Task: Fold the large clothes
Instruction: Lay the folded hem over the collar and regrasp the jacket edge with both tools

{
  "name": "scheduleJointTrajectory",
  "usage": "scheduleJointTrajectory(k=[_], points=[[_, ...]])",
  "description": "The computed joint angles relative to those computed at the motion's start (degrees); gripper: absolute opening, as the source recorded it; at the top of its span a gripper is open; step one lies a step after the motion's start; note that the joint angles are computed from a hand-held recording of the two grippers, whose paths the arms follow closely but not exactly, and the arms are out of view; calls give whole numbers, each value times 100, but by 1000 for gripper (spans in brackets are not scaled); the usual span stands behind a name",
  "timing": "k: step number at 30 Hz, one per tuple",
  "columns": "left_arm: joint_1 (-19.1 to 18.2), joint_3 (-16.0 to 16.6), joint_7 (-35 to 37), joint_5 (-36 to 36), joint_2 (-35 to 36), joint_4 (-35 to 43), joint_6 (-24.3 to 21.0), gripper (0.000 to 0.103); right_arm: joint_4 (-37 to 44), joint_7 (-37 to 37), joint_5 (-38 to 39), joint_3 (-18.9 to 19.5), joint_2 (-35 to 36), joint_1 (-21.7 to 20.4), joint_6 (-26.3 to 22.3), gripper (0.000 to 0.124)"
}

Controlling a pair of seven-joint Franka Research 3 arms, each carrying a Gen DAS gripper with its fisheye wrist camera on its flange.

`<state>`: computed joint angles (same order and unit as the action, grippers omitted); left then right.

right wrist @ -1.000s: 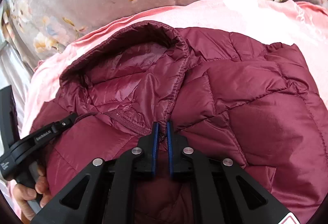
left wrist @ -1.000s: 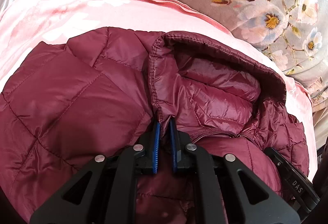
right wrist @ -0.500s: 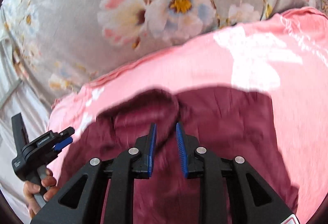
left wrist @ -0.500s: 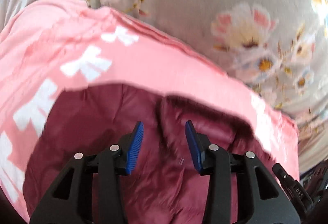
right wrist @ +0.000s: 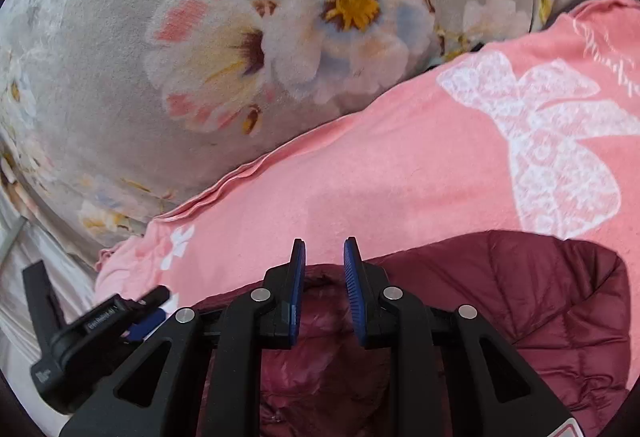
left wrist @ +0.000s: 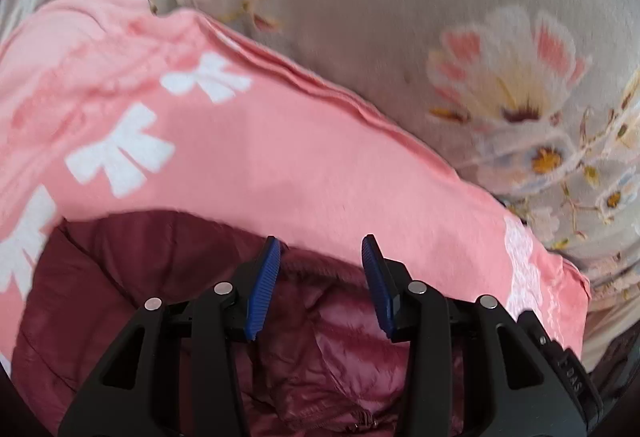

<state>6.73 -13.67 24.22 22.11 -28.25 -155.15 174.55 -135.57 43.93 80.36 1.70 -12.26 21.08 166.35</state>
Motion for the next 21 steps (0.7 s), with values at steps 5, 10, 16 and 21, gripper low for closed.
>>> scheduleJointTrajectory(k=[5, 10, 16, 21], points=[[-1316, 1210, 726, -814, -9, -317, 477, 58, -19, 202, 251, -261, 10, -160, -1176, 34], [-1717, 1540, 991, -1482, 430, 27, 105, 58, 193, 618, 419, -142, 368, -346, -1376, 34], [-1091, 1013, 941, -1577, 830, 345, -504, 23, 357, 868, 105, 58, 626, -434, -1019, 10], [-803, 678, 1150, -1075, 878, 411, -939, 15, -41, 2047, -2359, 297, 557, -385, -596, 4]])
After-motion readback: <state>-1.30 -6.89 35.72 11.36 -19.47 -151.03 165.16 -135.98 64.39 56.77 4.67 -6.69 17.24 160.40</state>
